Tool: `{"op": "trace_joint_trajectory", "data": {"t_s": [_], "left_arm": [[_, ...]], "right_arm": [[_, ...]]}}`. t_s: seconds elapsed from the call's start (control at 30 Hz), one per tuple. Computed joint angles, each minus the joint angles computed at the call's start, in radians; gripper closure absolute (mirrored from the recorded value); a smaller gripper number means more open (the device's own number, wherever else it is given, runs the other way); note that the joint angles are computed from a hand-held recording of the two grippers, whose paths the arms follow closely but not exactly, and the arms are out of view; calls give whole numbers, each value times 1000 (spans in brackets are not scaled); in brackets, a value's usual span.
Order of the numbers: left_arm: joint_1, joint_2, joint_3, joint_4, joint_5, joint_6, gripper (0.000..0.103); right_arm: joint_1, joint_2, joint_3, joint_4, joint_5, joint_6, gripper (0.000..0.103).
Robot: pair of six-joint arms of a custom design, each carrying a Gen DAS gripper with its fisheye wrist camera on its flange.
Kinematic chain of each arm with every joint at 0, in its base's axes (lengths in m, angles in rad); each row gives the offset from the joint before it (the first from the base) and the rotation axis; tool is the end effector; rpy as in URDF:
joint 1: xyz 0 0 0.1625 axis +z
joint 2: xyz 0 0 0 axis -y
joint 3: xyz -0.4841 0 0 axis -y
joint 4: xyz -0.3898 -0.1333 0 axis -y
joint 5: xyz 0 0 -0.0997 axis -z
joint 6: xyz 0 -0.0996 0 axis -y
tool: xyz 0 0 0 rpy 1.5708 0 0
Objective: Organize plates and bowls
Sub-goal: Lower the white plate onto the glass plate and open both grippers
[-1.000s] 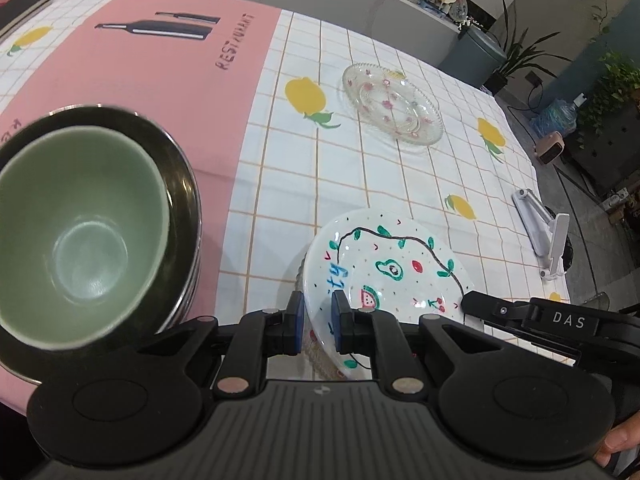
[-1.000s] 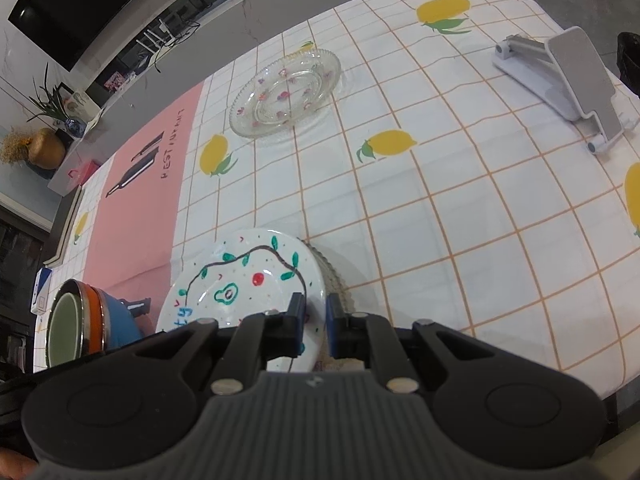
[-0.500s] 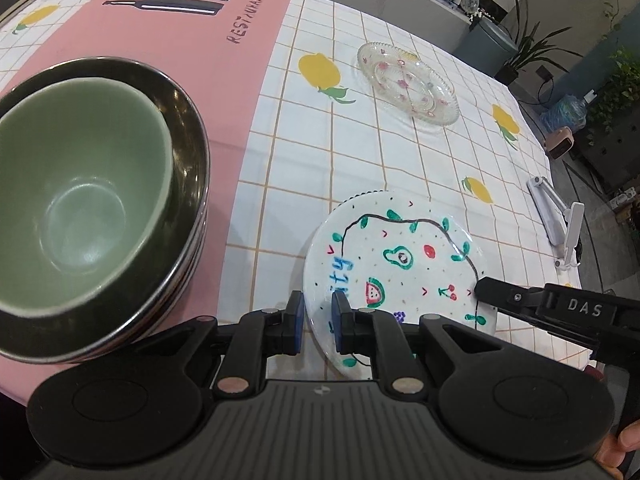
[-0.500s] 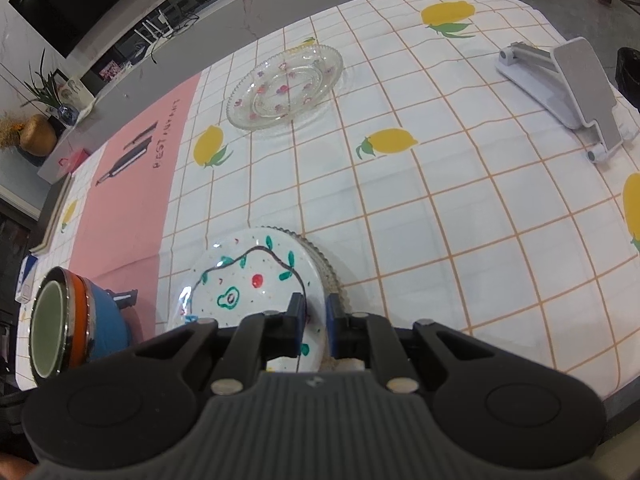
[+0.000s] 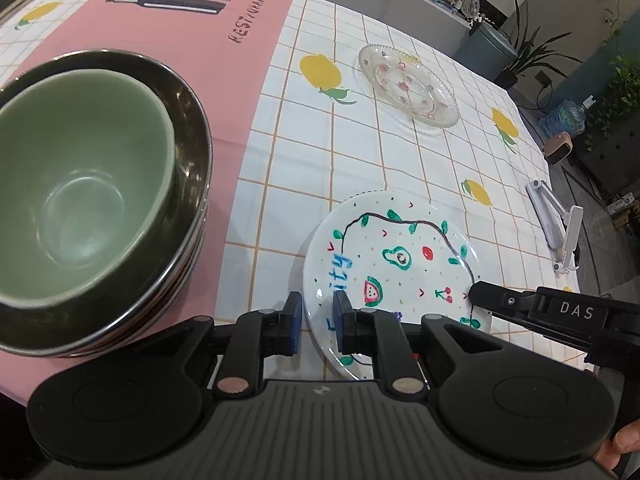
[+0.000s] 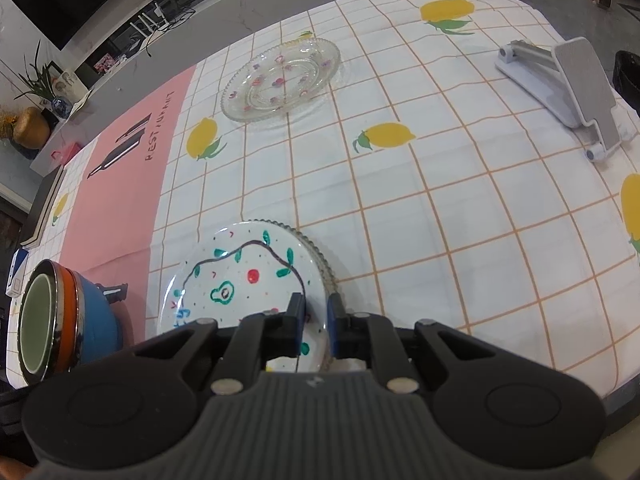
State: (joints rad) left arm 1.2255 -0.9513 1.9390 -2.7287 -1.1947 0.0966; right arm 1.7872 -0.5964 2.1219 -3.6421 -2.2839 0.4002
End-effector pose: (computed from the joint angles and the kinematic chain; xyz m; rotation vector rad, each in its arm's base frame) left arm -0.0465 -0.6312 0.1568 0.5641 2.7167 -0.3003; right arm 0.1830 -0.5152 0.0324 -0.4821 -2.4312 0.9360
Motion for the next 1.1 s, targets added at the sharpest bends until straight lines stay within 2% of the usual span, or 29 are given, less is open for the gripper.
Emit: {"op": "trace_joint_trajectory", "data": {"t_s": [0.03, 0.23, 0.33, 0.5, 0.7, 0.77, 0.83, 0.9, 0.97, 1.0, 1.07, 1.1], "left_arm": [[-1, -3, 8, -14, 2, 10, 78], [-6, -20, 57, -114, -4, 67, 59], [1, -30, 71, -138, -30, 66, 52], [16, -37, 92, -196, -60, 65, 52], [22, -33, 103, -228, -61, 69, 52], [20, -32, 102, -218, -58, 72, 54], [15, -33, 104, -213, -44, 76, 68], [11, -30, 105, -211, -32, 80, 76], [5, -24, 100, -195, -12, 82, 84], [7, -23, 98, -190, -19, 86, 87], [7, -21, 97, -189, -25, 91, 91], [6, -19, 97, -188, -26, 96, 94]], "right_arm": [[-1, 0, 2, -5, 3, 0, 90], [-7, -1, 11, -32, 25, 0, 83], [-3, 4, 12, -50, 21, 2, 72], [-2, 17, 34, -171, 40, -19, 69], [3, 21, 25, -155, 20, -17, 69], [5, 24, 22, -153, 10, -16, 71], [5, 24, 20, -142, 0, -12, 77], [6, 26, 18, -135, -5, -15, 79], [10, 26, 13, -114, -19, -14, 88], [10, 25, 10, -98, -24, -12, 90], [13, 27, 0, -71, -37, -15, 102], [14, 28, 0, -72, -37, -22, 103]]}}
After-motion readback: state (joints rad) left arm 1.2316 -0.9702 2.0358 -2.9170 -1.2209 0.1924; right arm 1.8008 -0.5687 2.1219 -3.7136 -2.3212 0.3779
